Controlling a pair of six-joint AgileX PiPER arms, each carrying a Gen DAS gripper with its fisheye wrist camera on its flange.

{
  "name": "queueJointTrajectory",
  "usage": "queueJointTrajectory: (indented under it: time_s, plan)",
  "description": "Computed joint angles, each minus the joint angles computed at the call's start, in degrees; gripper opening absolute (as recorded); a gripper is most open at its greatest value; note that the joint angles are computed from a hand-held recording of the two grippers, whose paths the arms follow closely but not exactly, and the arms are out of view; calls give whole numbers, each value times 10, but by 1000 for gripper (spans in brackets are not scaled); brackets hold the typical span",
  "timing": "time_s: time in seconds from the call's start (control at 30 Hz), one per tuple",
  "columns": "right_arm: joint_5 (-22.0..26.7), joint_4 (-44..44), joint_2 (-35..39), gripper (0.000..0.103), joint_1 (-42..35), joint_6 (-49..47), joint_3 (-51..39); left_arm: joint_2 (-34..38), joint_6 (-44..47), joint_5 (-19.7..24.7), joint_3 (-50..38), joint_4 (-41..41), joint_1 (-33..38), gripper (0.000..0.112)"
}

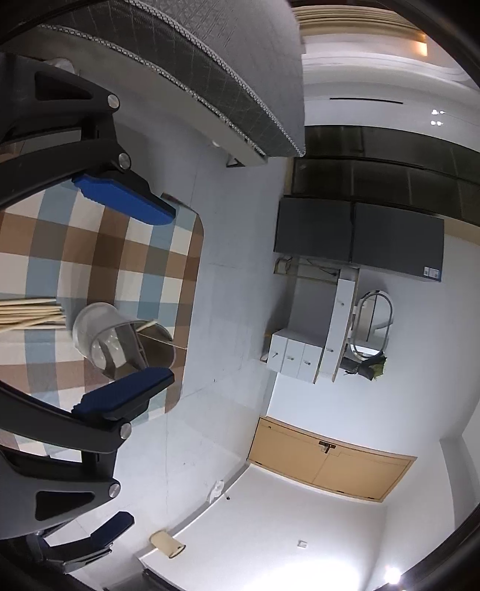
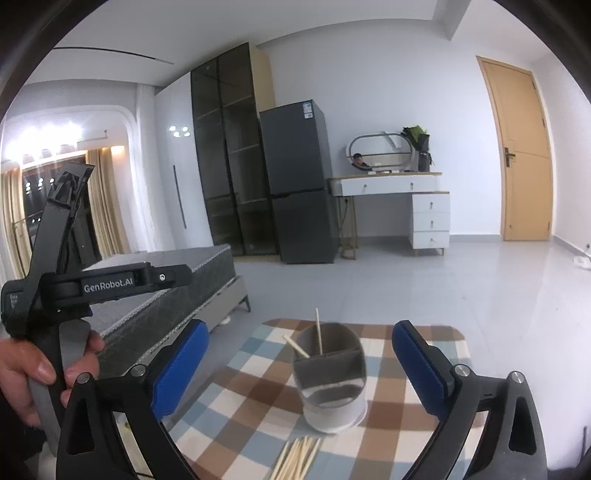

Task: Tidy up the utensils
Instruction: 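Raise the right tool away from the holder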

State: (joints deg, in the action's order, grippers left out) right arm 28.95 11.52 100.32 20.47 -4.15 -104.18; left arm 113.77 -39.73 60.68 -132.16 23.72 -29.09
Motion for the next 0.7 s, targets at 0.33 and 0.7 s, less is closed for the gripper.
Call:
queueJointTrajectory:
  time_s: [0.33, 0.7]
  plan:
    - [-85, -76, -85, 103, 17, 121, 172, -98, -109, -81, 224, 115, -44, 94]
    - [-146, -223, -113, 103, 34, 269, 275, -105, -170, -126, 314, 163, -46, 94]
